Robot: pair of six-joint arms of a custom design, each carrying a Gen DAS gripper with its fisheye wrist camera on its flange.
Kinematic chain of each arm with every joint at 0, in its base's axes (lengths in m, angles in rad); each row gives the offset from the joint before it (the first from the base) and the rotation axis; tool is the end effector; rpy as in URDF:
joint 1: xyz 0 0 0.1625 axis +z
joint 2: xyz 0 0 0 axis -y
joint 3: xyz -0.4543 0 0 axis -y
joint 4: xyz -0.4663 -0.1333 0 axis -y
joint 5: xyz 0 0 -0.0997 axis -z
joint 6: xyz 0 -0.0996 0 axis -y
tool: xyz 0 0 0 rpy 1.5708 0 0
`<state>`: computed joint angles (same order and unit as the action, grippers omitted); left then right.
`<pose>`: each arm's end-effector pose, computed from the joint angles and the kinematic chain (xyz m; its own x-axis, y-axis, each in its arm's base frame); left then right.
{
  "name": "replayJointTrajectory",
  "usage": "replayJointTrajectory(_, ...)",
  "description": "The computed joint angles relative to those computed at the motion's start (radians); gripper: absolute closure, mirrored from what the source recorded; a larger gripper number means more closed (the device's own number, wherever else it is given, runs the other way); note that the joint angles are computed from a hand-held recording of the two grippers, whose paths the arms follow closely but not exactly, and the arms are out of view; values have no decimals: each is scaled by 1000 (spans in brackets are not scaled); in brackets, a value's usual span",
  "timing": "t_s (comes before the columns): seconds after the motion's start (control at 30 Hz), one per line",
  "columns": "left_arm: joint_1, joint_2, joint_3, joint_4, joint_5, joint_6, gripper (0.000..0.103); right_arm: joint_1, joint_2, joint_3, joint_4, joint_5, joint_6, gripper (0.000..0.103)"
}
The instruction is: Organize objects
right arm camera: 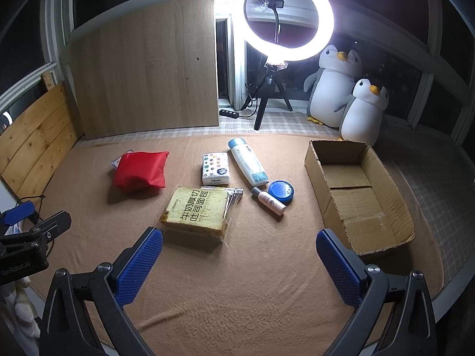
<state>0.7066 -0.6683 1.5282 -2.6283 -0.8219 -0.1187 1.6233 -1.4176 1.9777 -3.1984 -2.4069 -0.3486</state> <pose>-0.4573 -0.6548 0.0387 -0.6615 0.3916 -0.6396 0.6722 0.6878 -0.2740 0.0893 -0.5670 0.4189 -0.6526 0.4125 0.6356 -0.2641 0.6624 -0.7011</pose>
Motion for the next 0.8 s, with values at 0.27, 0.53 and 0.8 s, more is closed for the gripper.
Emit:
replayJointTrajectory(0.27, 3, 10, -13, 7, -5, 3, 0, -4, 5, -7, 9, 1, 5, 1)
replayJointTrajectory(0.53, 8, 24, -31, 15, -9, 5, 0, -10, 11, -17, 21, 4, 11, 1)
replayJointTrajectory(0.8, 12, 38, -48, 23, -19, 14, 0, -17, 14, -24, 36, 8, 23, 1)
